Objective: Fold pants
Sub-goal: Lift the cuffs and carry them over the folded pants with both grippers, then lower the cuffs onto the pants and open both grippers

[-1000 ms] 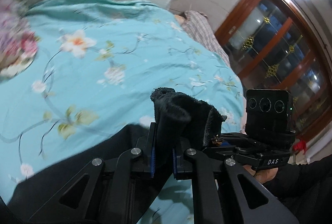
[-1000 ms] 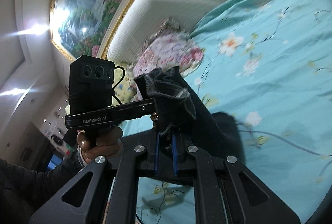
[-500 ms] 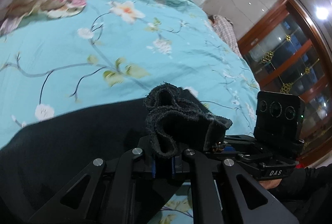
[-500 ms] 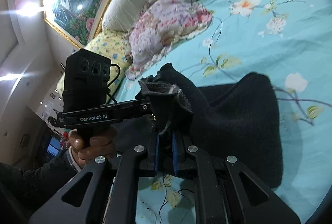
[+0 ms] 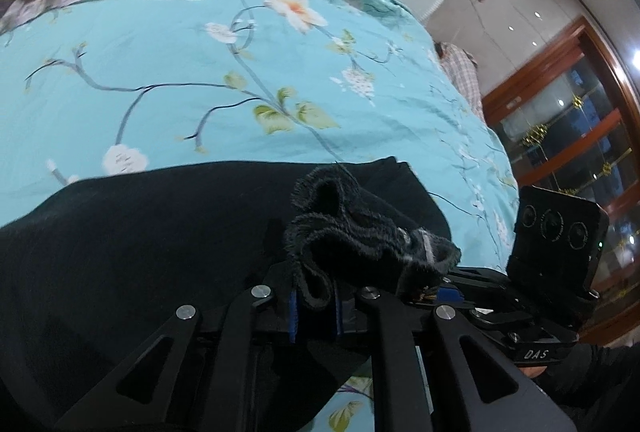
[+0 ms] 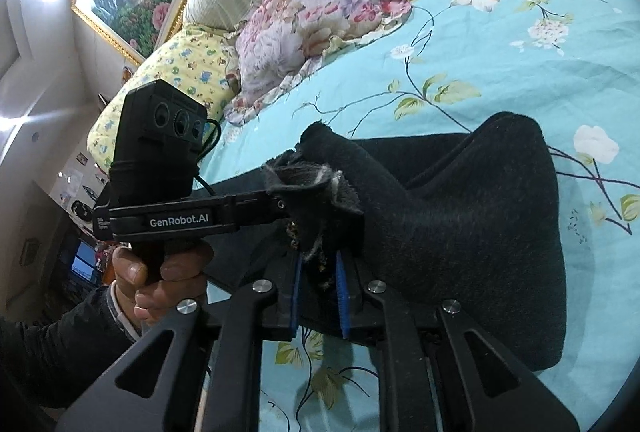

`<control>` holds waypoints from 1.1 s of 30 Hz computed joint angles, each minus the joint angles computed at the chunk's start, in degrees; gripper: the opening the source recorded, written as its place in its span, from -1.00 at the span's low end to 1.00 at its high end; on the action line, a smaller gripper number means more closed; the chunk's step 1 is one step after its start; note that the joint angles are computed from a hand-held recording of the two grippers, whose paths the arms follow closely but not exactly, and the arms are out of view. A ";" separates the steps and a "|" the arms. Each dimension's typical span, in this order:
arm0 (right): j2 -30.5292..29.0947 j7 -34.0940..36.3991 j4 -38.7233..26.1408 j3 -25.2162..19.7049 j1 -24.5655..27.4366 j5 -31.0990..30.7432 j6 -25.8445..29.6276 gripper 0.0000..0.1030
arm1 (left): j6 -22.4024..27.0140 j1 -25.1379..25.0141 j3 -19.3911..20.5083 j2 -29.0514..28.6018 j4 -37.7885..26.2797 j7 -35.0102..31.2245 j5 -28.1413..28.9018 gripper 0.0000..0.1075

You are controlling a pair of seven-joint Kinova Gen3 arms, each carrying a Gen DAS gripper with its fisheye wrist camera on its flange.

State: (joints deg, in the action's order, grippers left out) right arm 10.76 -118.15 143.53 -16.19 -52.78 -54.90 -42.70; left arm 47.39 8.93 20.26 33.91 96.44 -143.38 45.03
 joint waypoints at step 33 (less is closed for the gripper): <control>-0.08 10.29 -15.38 4.03 9.13 15.32 20.40 -0.18 | -10.79 -12.82 -17.17 -24.00 33.05 -15.39 34.24 -0.59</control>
